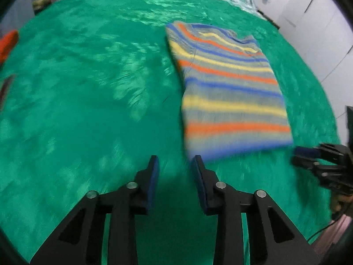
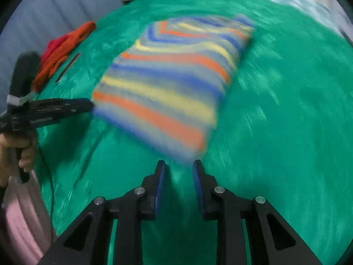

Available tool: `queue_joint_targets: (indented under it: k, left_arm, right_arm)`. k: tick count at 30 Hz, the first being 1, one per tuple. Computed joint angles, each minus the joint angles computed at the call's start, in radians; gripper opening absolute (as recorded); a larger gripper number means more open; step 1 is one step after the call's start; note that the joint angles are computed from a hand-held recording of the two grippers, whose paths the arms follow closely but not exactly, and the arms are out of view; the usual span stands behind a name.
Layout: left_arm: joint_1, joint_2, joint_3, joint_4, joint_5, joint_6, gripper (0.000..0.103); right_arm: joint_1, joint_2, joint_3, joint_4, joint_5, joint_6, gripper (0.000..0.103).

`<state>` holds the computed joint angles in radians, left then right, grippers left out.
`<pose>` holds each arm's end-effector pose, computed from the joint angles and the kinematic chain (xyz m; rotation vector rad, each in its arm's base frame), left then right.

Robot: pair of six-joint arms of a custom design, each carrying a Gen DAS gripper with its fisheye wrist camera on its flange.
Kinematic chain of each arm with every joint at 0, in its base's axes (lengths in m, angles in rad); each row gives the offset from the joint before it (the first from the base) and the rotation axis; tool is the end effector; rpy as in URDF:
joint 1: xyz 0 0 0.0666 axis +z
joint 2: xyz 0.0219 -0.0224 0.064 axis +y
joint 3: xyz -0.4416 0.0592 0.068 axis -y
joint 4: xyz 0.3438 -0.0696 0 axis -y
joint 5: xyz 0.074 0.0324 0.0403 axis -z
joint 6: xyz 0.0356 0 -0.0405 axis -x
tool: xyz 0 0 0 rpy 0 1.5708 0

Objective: Fold small clothes
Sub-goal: 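Release the sweater and withdraw both tools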

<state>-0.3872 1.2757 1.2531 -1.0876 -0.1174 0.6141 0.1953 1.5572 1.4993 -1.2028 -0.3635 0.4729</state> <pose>0.3261 -0.1289 0.4671 -0.3398 2.6563 -0.1633 0.4485 0.1012 0.4510 -0.9775 2.5750 0.4416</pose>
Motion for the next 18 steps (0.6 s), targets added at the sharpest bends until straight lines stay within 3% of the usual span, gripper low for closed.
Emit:
queue_joint_targets:
  k: [1,2,3,5,8,14,18]
  left_arm:
    - [-0.017,-0.017,0.0,-0.009,-0.009,0.018,0.049]
    - [-0.036,-0.029,0.003,-0.013,-0.022,0.038,0.065]
    - [-0.062,-0.046,0.007,-0.023,-0.052,0.065,0.075]
    - [-0.11,-0.062,0.025,-0.044,-0.111,0.103,0.079]
    - [-0.176,-0.073,0.065,-0.105,-0.194,0.154,0.086]
    - [-0.261,-0.056,0.128,-0.175,-0.298,0.214,0.089]
    - [-0.32,-0.057,0.14,-0.207,-0.349,0.229,0.09]
  right_arm:
    - [-0.02,-0.035,-0.025,0.005,-0.012,-0.026,0.028]
    - [-0.036,-0.071,-0.046,0.019,-0.017,-0.046,0.035]
    - [-0.053,-0.112,-0.072,0.041,-0.019,-0.067,0.042]
    - [-0.084,-0.17,-0.099,0.062,-0.036,-0.116,0.063]
    - [-0.14,-0.241,-0.129,0.07,-0.086,-0.195,0.071]
    - [-0.184,-0.323,-0.193,0.09,-0.077,-0.272,0.079]
    - [-0.195,-0.347,-0.215,0.073,-0.051,-0.265,0.08]
